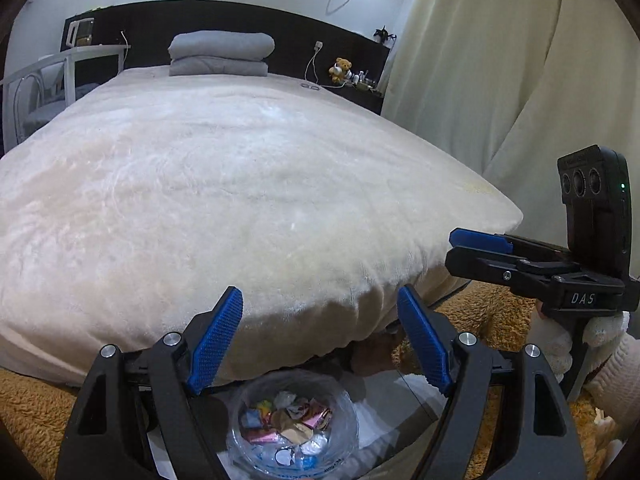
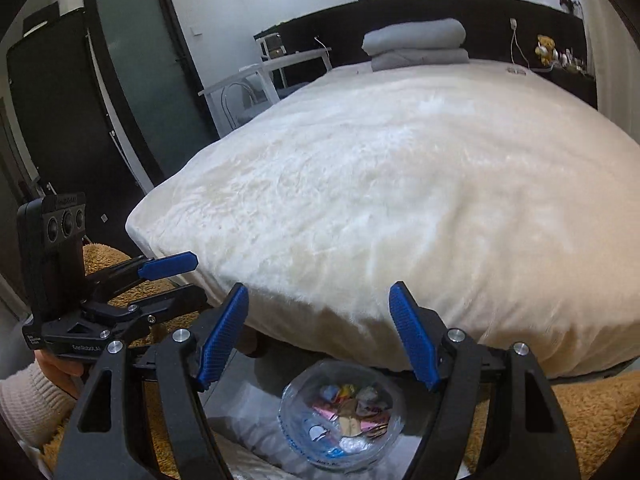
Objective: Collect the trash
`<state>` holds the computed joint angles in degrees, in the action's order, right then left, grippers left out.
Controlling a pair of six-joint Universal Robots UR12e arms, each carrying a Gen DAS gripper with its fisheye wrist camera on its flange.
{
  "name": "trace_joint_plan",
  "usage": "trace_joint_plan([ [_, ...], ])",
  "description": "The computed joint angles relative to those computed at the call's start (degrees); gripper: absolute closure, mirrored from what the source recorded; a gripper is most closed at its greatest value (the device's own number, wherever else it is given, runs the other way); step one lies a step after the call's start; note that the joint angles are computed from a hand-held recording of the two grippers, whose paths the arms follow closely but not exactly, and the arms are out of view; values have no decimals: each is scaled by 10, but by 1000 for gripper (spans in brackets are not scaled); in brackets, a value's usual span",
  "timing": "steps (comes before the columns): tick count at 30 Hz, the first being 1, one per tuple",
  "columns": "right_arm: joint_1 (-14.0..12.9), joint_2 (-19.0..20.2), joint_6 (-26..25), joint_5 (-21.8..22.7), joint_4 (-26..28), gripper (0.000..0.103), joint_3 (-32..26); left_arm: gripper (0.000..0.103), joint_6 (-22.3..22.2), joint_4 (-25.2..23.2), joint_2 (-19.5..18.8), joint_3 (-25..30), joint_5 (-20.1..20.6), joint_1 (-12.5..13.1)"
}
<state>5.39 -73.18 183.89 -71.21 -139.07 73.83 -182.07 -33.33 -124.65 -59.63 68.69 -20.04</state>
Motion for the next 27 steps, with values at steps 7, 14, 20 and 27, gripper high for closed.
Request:
trace_joint_plan([
  [7, 1, -16, -20, -46, -87, 25, 31, 25, -21, 72, 7, -18, 22, 4],
  [14, 5, -18, -22, -77, -133, 5, 48, 7, -26, 110, 9, -25, 50, 2],
  [20, 6, -16, -32, -80, -143, 5, 50, 7, -13, 118, 8, -25, 72, -3],
  [27, 12, -13, -53, -85, -160, 5, 51, 7, -1, 124, 9, -29, 77, -4],
])
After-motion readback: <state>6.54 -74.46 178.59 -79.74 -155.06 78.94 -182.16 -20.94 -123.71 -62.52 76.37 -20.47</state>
